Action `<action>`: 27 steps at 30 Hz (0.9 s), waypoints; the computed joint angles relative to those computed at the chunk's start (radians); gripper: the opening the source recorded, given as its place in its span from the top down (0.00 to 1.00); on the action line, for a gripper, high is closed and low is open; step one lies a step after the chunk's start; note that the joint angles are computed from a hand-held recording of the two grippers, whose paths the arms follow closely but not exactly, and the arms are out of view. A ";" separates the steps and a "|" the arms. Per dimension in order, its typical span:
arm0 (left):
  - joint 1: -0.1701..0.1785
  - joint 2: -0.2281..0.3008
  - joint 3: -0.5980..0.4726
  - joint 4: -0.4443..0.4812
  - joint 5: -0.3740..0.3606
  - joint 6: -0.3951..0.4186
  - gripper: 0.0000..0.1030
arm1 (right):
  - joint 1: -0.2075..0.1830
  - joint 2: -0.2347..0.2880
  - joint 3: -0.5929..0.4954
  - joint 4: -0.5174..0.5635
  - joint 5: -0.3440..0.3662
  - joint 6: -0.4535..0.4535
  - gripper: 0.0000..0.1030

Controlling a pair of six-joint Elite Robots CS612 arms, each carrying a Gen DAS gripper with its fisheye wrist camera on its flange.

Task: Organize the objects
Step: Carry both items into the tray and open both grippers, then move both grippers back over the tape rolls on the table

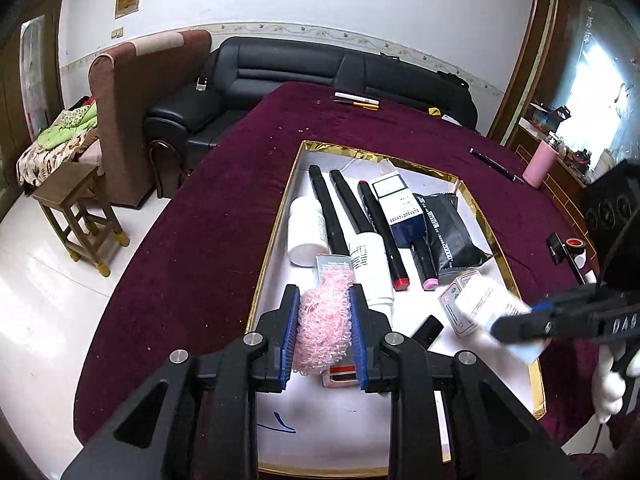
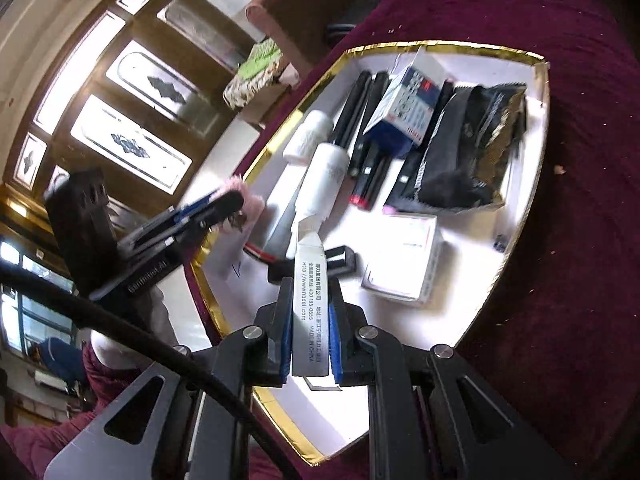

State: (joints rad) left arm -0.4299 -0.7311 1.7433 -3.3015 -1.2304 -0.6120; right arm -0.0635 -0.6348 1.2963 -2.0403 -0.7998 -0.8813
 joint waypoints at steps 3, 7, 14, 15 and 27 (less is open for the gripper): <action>0.001 -0.001 0.003 -0.009 0.002 -0.002 0.67 | 0.004 -0.001 0.014 -0.029 -0.025 0.001 0.87; -0.001 -0.006 0.008 -0.019 0.015 -0.003 0.59 | 0.012 -0.013 0.046 -0.100 -0.051 0.017 0.83; -0.015 -0.026 0.029 -0.066 0.047 -0.003 0.58 | 0.010 -0.035 0.082 -0.160 -0.039 0.021 0.71; -0.019 -0.030 0.033 -0.080 0.048 -0.004 0.58 | 0.006 -0.038 0.085 -0.160 -0.029 0.022 0.71; -0.012 -0.008 -0.039 -0.223 -0.260 -0.048 0.54 | -0.130 -0.045 0.138 -0.388 0.064 0.249 0.70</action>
State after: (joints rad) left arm -0.4414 -0.7387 1.7039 -3.5246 -1.4907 -0.6597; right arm -0.1934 -0.6796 1.4338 -2.4286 -0.7355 -0.6321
